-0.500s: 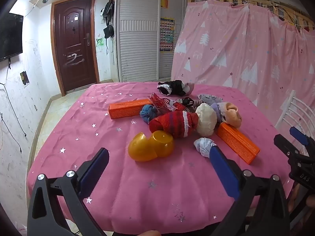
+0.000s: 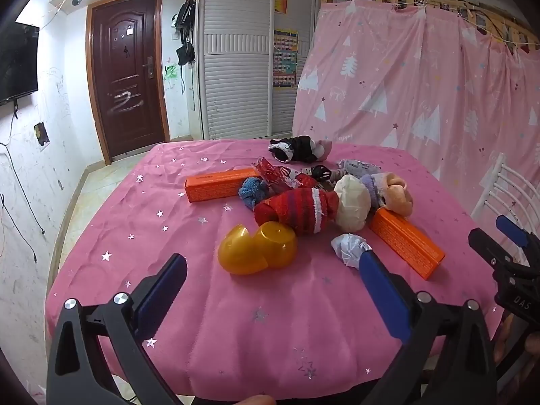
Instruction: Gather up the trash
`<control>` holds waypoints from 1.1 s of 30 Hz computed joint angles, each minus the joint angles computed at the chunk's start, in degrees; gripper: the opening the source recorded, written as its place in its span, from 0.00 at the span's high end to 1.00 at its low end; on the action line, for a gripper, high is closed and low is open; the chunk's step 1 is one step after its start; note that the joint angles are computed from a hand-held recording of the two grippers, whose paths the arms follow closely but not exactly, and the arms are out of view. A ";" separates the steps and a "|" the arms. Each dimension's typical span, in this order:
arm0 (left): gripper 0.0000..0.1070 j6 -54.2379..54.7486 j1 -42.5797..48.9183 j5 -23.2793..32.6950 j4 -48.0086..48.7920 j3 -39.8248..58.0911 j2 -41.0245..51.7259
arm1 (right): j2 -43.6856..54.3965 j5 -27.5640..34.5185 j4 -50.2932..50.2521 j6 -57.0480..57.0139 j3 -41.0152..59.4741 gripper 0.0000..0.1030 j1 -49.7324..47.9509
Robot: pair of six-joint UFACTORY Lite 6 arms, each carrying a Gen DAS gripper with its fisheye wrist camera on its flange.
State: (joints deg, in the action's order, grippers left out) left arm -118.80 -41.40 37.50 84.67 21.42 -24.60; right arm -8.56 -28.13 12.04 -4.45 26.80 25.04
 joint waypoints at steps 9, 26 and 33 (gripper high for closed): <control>0.11 -4.51 -1.02 0.51 2.79 -0.44 2.36 | 0.28 -0.18 0.23 -0.21 0.07 0.05 0.16; 0.11 -3.36 -0.25 -0.17 2.45 -0.71 1.27 | 0.84 -0.54 0.76 -0.67 0.25 0.05 0.49; 0.11 -2.81 1.50 -1.71 3.07 -0.86 0.80 | 0.91 -0.58 1.18 -1.02 0.29 0.05 0.71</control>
State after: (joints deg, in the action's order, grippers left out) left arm -121.62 -39.90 35.79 87.74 20.56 -23.80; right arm -7.65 -28.71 13.23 -5.47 27.08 25.75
